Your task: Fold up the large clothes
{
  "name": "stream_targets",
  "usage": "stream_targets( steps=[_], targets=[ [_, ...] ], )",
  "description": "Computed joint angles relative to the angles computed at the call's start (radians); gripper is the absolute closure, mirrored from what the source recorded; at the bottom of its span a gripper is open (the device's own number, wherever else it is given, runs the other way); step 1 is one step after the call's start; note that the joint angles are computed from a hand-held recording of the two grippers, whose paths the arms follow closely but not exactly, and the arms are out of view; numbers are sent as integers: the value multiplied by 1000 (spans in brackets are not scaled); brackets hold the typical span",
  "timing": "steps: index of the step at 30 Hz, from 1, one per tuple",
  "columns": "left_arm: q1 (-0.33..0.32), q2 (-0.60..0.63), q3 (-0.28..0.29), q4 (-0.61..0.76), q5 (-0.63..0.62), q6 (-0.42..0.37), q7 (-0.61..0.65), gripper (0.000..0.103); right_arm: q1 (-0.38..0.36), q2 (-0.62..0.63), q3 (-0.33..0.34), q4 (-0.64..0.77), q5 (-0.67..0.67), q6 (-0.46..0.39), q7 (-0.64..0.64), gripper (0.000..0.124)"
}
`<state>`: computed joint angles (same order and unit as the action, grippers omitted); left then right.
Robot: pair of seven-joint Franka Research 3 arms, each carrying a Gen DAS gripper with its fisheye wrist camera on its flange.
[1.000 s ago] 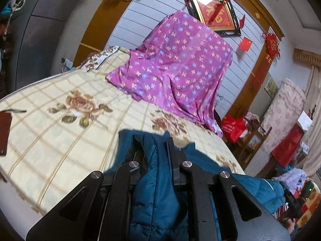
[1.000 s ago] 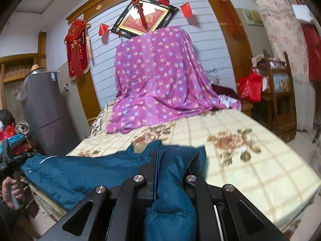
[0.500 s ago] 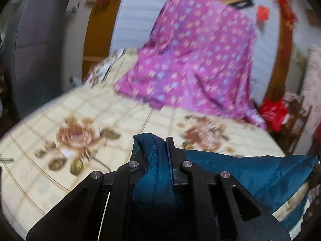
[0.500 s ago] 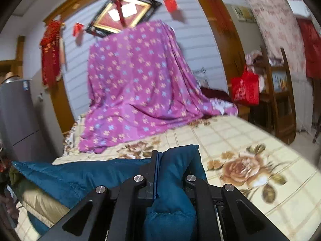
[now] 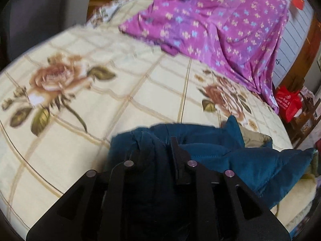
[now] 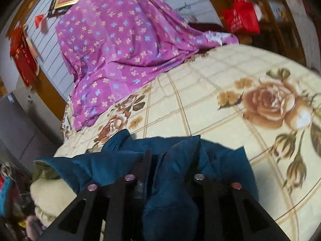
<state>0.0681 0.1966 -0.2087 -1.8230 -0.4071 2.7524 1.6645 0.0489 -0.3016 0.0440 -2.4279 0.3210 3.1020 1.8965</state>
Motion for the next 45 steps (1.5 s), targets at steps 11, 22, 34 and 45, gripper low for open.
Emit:
stream_targets(
  steps=[11, 22, 34, 45],
  targets=[
    [64, -96, 35, 13, -320, -246, 226, 17, 36, -153, 0, -96, 61, 27, -33, 44],
    [-84, -419, 129, -357, -580, -73, 617, 17, -12, -360, 107, -203, -91, -79, -107, 44],
    [-128, -96, 90, -13, -38, -107, 129, 17, -181, -73, 185, 113, -317, -411, 67, 44],
    [-79, 197, 65, 269, 311, -184, -187, 15, -76, 231, 31, 363, -343, -531, 71, 21]
  ],
)
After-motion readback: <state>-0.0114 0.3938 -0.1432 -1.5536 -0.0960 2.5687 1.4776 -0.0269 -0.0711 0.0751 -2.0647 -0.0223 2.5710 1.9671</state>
